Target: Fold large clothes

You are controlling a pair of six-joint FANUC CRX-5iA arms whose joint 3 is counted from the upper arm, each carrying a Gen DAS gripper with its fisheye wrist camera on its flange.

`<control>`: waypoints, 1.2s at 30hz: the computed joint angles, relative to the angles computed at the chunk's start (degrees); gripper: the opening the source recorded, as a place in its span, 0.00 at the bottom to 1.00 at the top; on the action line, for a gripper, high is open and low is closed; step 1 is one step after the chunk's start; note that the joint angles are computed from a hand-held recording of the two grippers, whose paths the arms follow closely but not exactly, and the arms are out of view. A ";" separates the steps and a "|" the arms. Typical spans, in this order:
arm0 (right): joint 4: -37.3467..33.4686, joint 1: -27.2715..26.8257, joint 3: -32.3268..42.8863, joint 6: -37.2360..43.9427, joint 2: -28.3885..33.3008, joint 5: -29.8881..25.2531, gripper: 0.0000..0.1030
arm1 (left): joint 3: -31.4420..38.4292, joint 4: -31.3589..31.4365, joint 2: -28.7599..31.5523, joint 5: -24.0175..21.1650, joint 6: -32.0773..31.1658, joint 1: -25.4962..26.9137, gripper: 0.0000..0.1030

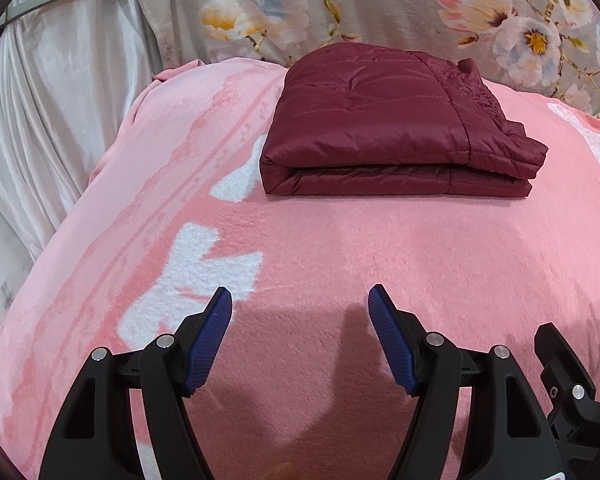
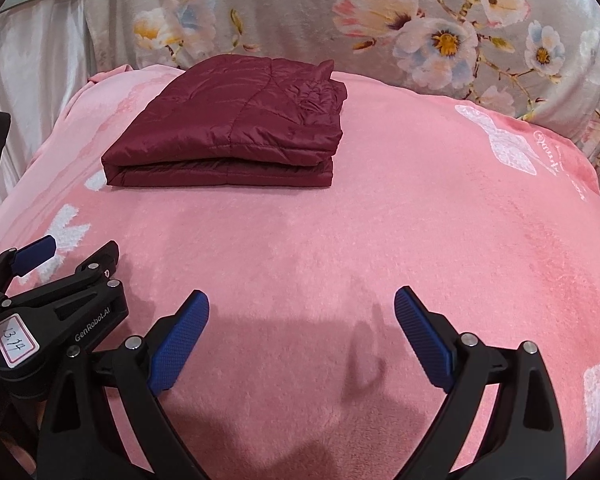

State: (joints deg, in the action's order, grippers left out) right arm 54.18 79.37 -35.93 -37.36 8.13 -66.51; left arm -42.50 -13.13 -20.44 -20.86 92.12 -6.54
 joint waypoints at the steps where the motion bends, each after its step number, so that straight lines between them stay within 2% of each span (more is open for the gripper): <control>1: 0.03 0.00 0.04 -0.06 0.04 0.01 0.89 | 0.11 -0.23 0.04 -0.09 0.31 -0.13 0.65; 12: -0.07 -0.01 0.05 0.00 0.16 -0.13 0.89 | 0.50 -0.95 0.34 -0.33 1.43 -0.95 0.62; 14: -0.09 -0.03 0.03 0.06 0.13 -0.09 0.89 | -0.22 1.04 0.07 0.25 -0.86 -0.33 0.58; 21: -0.77 0.12 0.29 0.12 0.43 -0.90 0.89 | -0.82 3.47 0.09 0.81 -3.78 0.18 0.56; 26: -1.69 0.41 0.70 -0.46 0.59 -1.71 0.89 | -0.59 1.52 -0.13 1.06 -2.39 -0.49 0.56; 30: -1.74 0.39 0.56 -0.31 0.34 -1.56 0.89 | 1.34 -3.93 0.47 -0.69 3.30 -2.20 0.55; 36: -1.65 0.42 0.44 -0.23 0.20 -1.55 0.89 | 1.33 -3.78 0.38 -0.82 3.03 -2.03 0.54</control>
